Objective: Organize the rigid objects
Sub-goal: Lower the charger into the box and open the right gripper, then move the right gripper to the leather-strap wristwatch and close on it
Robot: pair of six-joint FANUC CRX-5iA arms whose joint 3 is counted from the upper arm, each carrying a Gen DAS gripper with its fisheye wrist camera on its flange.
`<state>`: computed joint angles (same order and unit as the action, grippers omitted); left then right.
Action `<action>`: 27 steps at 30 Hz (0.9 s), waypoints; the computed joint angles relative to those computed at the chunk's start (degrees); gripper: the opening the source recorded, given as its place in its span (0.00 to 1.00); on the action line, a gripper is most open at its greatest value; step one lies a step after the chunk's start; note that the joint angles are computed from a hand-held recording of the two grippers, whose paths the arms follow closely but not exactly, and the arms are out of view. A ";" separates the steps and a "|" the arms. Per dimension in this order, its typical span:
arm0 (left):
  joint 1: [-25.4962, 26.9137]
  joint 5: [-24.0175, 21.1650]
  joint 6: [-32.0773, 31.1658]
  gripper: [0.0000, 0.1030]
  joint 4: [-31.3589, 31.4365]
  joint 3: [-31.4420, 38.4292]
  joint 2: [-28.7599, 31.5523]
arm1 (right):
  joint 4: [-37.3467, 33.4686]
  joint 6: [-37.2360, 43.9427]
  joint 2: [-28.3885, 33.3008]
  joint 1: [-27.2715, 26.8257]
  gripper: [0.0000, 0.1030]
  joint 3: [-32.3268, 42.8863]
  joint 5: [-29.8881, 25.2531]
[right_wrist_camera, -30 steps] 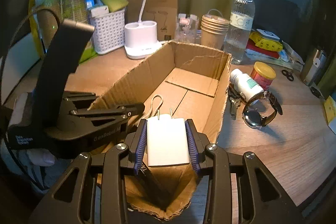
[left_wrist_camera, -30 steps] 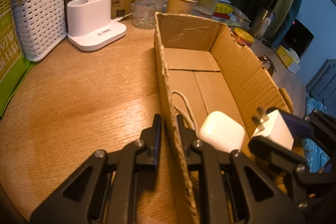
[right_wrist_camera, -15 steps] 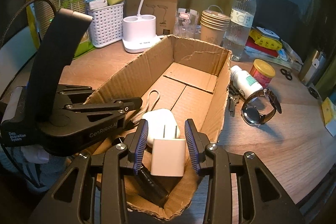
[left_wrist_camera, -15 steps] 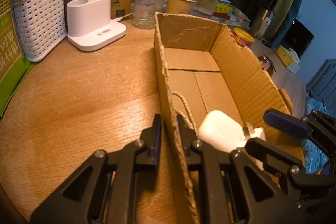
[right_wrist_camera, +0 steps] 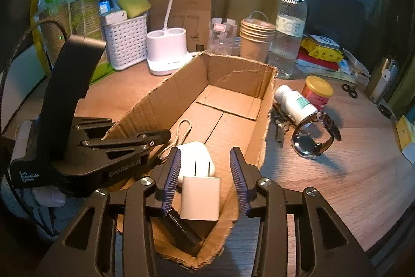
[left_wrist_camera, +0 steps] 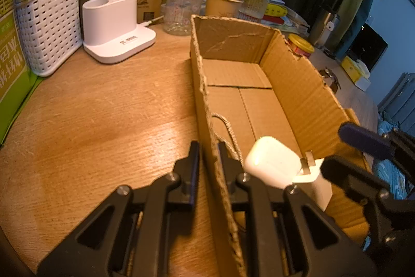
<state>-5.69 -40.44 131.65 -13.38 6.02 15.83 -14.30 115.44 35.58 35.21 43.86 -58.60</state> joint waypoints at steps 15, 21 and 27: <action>0.02 0.04 -0.06 0.13 0.05 -0.03 -0.01 | -2.77 -2.71 -0.76 -2.35 0.53 0.57 2.88; 0.02 0.04 -0.06 0.13 0.05 -0.03 -0.01 | -2.70 -5.19 0.35 -3.59 0.54 1.99 3.29; 0.03 0.06 -0.11 0.13 0.08 -0.05 -0.02 | 0.59 -9.37 1.61 -4.09 0.54 2.22 5.57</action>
